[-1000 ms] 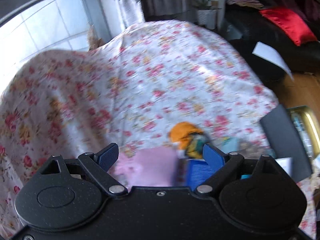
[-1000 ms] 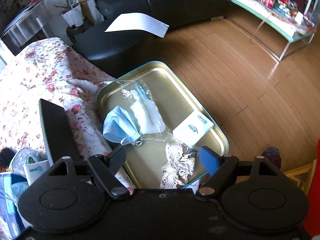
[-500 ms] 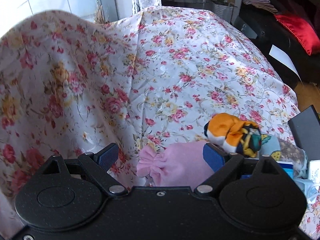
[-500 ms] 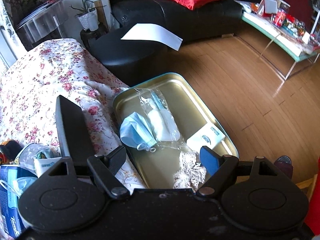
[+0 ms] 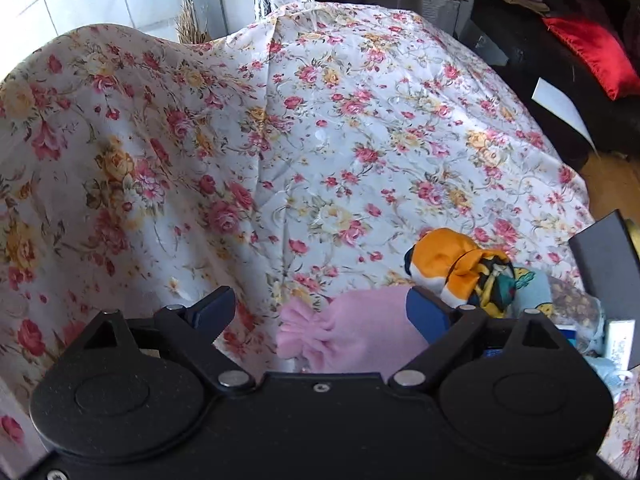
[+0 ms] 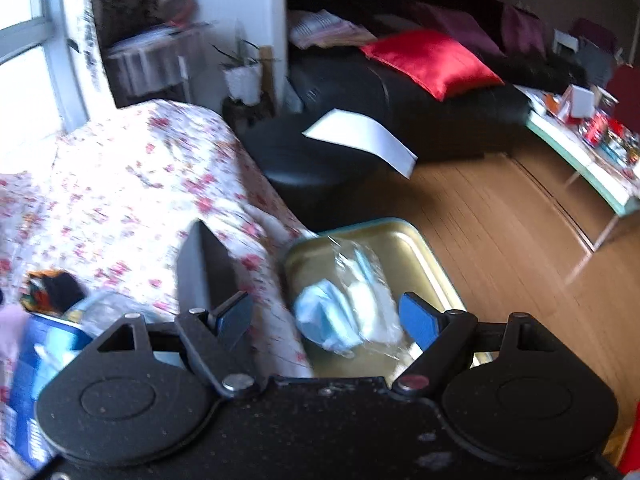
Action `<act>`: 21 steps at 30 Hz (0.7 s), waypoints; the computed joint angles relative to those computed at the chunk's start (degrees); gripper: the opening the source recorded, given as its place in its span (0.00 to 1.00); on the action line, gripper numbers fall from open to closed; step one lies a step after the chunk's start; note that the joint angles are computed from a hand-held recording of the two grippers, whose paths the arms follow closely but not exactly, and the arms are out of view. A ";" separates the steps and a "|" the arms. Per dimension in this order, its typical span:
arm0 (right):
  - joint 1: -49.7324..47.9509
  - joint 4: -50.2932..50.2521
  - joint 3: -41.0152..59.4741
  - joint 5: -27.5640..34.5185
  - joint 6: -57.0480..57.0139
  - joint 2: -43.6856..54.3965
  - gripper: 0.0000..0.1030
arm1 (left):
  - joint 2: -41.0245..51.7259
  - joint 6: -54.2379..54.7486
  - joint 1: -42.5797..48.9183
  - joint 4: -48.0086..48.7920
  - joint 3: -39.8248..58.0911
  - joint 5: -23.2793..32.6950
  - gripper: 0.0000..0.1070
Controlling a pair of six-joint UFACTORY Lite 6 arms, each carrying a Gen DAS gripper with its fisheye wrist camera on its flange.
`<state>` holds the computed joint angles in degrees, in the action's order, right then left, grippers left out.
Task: Organize soft objects
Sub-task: 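Grasp the pink fleece pouch with the left tool while the right tool grasps the orange cloth bundle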
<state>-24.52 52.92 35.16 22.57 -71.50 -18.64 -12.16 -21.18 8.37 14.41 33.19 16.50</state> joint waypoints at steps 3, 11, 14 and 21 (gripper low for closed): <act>3.83 -4.84 2.52 5.22 11.15 -0.76 0.78 | 1.78 11.03 2.01 -11.03 1.28 0.97 0.83; 25.71 -17.94 17.62 11.37 37.58 11.19 0.78 | 2.89 11.52 4.02 -12.49 2.55 2.41 0.83; 35.10 -27.02 23.56 9.17 48.42 16.84 0.79 | 3.98 11.84 5.45 -13.16 3.09 2.58 0.83; 39.93 -39.04 38.06 17.47 61.07 33.08 0.79 | 6.07 12.95 6.44 -14.69 4.12 2.95 0.83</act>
<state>15.41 13.88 73.22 40.04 -10.43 14.44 -6.10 -8.23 14.81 -0.29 37.31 19.45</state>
